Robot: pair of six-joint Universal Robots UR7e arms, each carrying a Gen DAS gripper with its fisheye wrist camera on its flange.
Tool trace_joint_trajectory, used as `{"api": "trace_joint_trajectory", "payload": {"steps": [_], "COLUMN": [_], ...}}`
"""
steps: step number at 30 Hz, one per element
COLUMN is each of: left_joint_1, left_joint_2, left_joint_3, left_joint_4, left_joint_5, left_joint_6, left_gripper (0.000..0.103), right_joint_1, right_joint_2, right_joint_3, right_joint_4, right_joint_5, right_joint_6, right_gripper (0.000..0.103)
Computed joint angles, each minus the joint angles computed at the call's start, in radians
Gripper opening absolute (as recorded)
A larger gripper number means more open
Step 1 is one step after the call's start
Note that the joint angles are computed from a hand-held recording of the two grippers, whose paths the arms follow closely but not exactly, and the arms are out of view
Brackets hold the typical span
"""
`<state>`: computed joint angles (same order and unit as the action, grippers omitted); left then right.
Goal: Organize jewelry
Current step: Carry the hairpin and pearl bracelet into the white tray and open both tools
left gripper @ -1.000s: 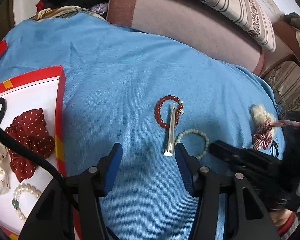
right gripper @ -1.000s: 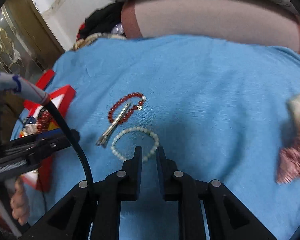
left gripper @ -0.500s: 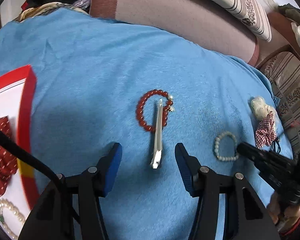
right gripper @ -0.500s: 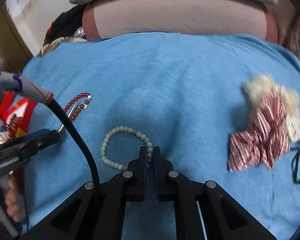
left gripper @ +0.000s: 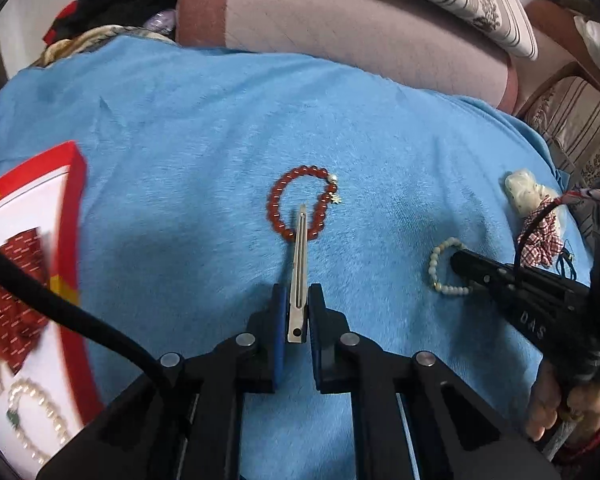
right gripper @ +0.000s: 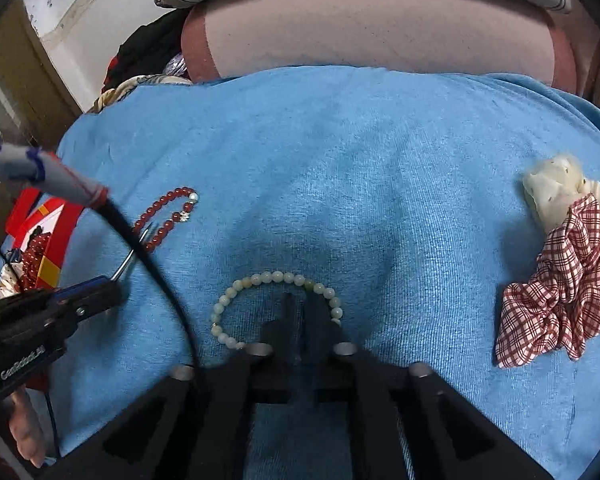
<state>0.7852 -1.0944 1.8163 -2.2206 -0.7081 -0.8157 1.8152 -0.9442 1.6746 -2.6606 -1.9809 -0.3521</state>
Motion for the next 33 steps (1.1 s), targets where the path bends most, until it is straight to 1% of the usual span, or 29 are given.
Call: {"api": "trace_joint_trajectory", "payload": {"steps": [5,9,11,12,13,14,17,19,21,22,23,24,26,28,30,33], "left_joint_1": [-0.05,-0.097,-0.118,-0.129,-0.137,-0.147,-0.166,-0.164,-0.15,-0.148,-0.142,-0.137,-0.134,-0.138,-0.149,-0.17], "left_joint_2": [-0.09,-0.181,-0.218,-0.238,-0.252,-0.267,-0.299,-0.308,-0.306,-0.307,-0.307,-0.308,-0.312,-0.321,-0.336,-0.36], "left_joint_3": [0.057,0.107,0.122,0.131,0.138,0.146,0.169,0.183,0.195,0.201,0.208,0.212,0.22,0.225,0.231,0.235], "left_joint_4": [0.05,0.139,0.192,0.221,0.241,0.267,0.32,0.314,0.282,0.272,0.252,0.237,0.219,0.223,0.245,0.296], "left_joint_5": [0.026,0.051,0.063,0.07,0.076,0.085,0.098,0.092,0.08,0.076,0.071,0.067,0.064,0.064,0.066,0.075], "left_joint_6": [-0.083,-0.178,-0.227,-0.254,-0.274,-0.299,-0.344,-0.342,-0.319,-0.317,-0.31,-0.307,-0.311,-0.324,-0.348,-0.392], "left_gripper": [0.01,0.01,0.01,0.01,0.01,0.01,0.01,0.01,0.01,0.01,0.01,0.01,0.01,0.01,0.01,0.01], "right_joint_1": [0.016,0.044,0.047,0.045,0.042,0.038,0.023,0.011,0.006,0.007,0.008,0.008,0.014,0.018,0.015,0.012], "right_joint_2": [-0.039,-0.063,-0.056,-0.048,-0.04,-0.038,-0.012,0.005,0.011,0.015,0.016,0.016,0.013,0.005,-0.013,-0.031], "right_joint_3": [0.019,0.035,0.025,0.017,0.017,0.019,0.009,0.002,0.011,0.008,0.008,0.005,-0.003,0.008,0.02,0.027], "right_joint_4": [-0.016,-0.023,0.006,0.023,0.013,0.0,0.001,0.004,-0.044,-0.044,-0.047,-0.038,-0.027,-0.048,-0.062,-0.054], "right_joint_5": [0.034,0.035,0.024,0.004,-0.029,-0.045,-0.087,-0.097,-0.08,-0.081,-0.08,-0.074,-0.069,-0.063,-0.038,-0.032], "right_joint_6": [0.023,-0.008,-0.02,-0.016,-0.01,-0.01,0.004,0.008,-0.012,-0.018,-0.023,-0.025,-0.016,-0.011,-0.002,0.022], "right_gripper": [0.001,0.001,0.001,0.007,0.018,0.019,0.019,0.02,0.02,0.02,0.017,0.006,0.006,0.006,0.006,0.006]}}
